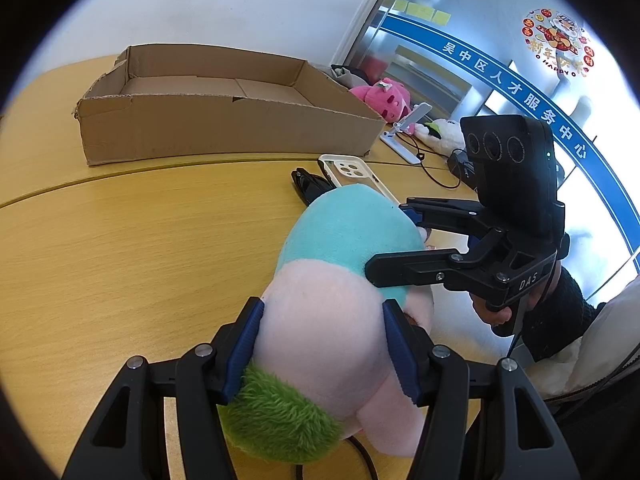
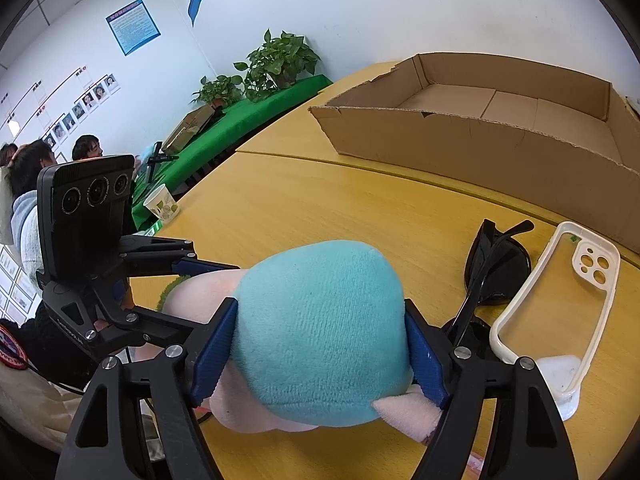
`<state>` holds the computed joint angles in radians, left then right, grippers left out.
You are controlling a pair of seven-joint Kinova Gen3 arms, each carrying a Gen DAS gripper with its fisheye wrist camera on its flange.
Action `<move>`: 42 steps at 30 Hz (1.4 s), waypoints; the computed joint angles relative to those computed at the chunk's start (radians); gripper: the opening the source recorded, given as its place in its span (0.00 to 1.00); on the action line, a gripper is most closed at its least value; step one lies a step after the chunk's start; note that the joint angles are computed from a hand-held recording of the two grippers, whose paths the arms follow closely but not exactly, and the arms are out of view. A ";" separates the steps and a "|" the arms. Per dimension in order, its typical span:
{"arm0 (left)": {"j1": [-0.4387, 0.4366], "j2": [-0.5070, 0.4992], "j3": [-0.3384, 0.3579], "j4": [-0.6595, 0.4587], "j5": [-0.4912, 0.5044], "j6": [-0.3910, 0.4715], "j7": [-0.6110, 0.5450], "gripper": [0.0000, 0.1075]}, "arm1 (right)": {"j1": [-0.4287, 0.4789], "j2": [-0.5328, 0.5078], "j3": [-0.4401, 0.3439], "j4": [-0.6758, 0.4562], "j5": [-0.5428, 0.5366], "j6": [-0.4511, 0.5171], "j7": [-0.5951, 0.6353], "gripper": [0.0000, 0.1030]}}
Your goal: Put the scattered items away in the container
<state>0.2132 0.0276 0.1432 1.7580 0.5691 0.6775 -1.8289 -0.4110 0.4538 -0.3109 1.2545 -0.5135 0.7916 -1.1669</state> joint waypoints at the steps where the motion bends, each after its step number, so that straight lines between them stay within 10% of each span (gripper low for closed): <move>1: 0.001 0.000 0.000 -0.001 -0.001 0.000 0.002 0.55 | 0.002 -0.001 -0.001 0.002 -0.003 -0.001 0.002 0.80; 42: -0.014 0.103 0.021 -0.211 -0.074 0.053 0.052 0.48 | 0.033 0.004 0.016 -0.056 -0.021 -0.013 -0.079 0.77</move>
